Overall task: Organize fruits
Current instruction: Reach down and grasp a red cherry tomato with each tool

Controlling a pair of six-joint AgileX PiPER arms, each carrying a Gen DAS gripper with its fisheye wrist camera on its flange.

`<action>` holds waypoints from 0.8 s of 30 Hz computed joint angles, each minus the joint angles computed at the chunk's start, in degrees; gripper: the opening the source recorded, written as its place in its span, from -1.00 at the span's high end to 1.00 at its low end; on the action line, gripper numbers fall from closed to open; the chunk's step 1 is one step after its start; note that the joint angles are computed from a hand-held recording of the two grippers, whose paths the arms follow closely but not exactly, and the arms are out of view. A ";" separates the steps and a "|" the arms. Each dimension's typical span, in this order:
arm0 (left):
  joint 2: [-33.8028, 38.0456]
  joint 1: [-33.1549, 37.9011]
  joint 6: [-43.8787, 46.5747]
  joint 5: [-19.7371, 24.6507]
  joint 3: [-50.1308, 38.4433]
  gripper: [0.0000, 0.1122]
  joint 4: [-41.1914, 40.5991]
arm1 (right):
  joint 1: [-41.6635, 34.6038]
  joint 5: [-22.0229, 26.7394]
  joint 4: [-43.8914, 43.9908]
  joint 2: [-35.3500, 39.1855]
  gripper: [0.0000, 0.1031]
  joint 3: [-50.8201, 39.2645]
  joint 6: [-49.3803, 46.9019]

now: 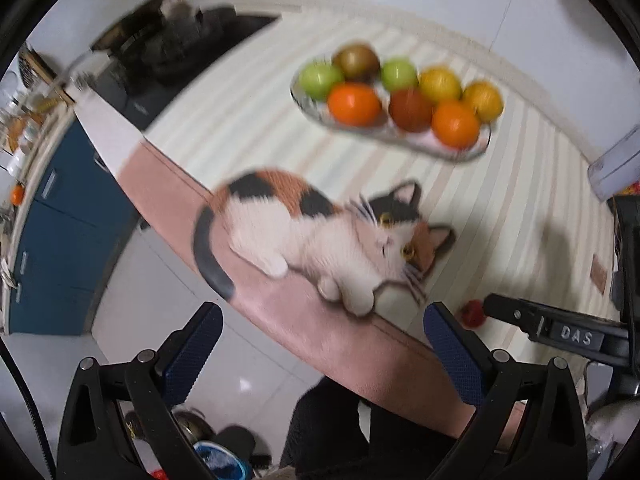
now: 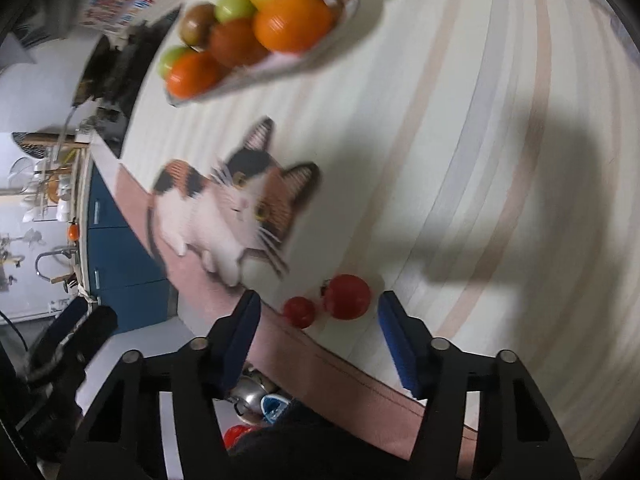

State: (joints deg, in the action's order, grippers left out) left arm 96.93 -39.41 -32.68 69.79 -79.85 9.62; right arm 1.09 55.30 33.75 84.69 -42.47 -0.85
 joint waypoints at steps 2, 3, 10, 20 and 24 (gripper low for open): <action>1.23 -0.06 -0.03 -0.89 1.22 -0.83 -0.82 | 0.62 -1.35 1.79 2.56 -0.01 0.96 -1.59; 2.18 -0.08 0.33 -1.18 1.32 -0.83 -1.45 | 1.17 -1.93 1.97 3.77 0.03 0.73 -1.77; 6.28 -0.84 4.28 -2.96 0.10 -0.83 -6.06 | 2.32 -3.48 -4.33 3.90 0.59 -0.69 0.93; 10.09 -3.12 10.20 -3.02 -1.42 -0.80 -10.91 | -5.62 1.36 8.15 7.07 0.49 0.71 -8.99; 8.90 -2.33 10.12 -2.78 -0.04 -0.80 -10.26 | -3.77 0.29 6.46 8.35 0.42 0.42 -7.71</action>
